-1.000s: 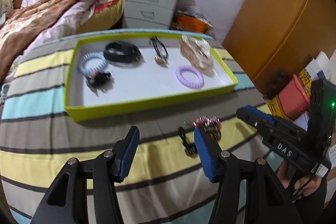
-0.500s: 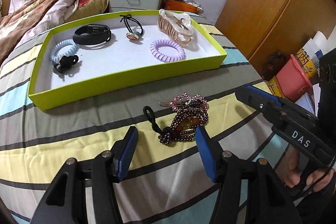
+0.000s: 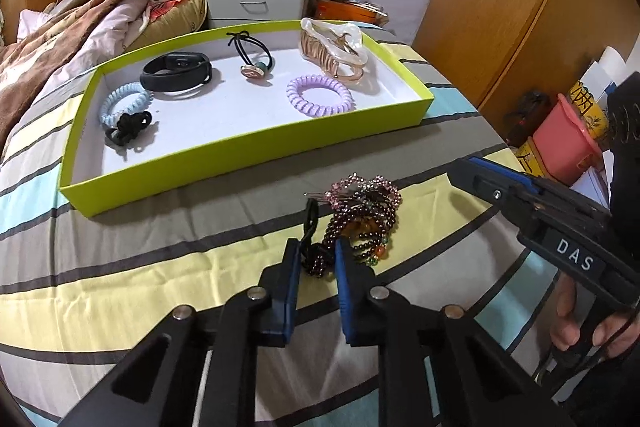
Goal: Organize jewelry
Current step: 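Grasp the dark bead bracelet with the left gripper while the right approaches the pink hairpin, then grasp the pink rhinestone hairpin with the right gripper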
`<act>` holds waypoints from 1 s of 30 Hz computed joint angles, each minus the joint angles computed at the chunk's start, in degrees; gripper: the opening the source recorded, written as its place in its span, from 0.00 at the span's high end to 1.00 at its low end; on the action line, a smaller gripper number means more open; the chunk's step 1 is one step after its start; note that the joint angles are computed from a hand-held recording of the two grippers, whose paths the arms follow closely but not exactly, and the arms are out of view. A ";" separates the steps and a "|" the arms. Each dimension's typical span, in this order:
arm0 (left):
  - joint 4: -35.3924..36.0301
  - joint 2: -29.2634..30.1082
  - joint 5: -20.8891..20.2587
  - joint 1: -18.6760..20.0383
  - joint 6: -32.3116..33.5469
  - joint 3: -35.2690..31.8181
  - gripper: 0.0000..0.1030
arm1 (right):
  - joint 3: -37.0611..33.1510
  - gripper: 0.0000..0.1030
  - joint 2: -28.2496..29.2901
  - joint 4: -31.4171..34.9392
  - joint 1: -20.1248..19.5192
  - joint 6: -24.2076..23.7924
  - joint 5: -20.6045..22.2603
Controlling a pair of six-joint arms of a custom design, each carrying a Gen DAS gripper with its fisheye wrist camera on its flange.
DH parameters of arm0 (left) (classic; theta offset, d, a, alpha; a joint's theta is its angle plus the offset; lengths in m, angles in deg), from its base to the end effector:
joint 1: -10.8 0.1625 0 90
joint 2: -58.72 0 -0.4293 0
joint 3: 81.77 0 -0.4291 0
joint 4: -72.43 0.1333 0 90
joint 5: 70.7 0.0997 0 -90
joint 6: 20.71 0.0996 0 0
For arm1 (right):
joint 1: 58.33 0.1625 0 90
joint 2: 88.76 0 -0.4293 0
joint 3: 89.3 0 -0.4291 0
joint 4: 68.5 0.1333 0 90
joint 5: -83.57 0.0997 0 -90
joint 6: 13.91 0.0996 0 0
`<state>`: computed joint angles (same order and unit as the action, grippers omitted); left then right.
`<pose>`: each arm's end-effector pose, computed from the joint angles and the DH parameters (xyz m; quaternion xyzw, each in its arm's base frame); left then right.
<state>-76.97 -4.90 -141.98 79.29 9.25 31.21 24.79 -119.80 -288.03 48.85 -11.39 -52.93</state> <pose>-0.0607 -0.6047 0.1460 0.4140 0.8916 -0.0742 0.1679 0.2173 -0.4961 -0.0170 -0.0468 -0.8572 0.4192 0.2953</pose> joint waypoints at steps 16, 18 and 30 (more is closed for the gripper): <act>-0.97 -1.42 1.36 3.45 -3.70 -2.17 0.83 | -4.64 0.75 0.85 8.46 -0.70 -4.92 4.46; -0.86 -1.42 1.08 3.84 -4.09 -2.53 0.83 | -5.32 0.75 0.96 9.94 -1.02 -5.76 5.53; -0.22 -1.48 0.17 4.67 -5.30 -3.16 0.82 | -4.04 0.75 -0.30 17.72 -0.76 -4.76 9.96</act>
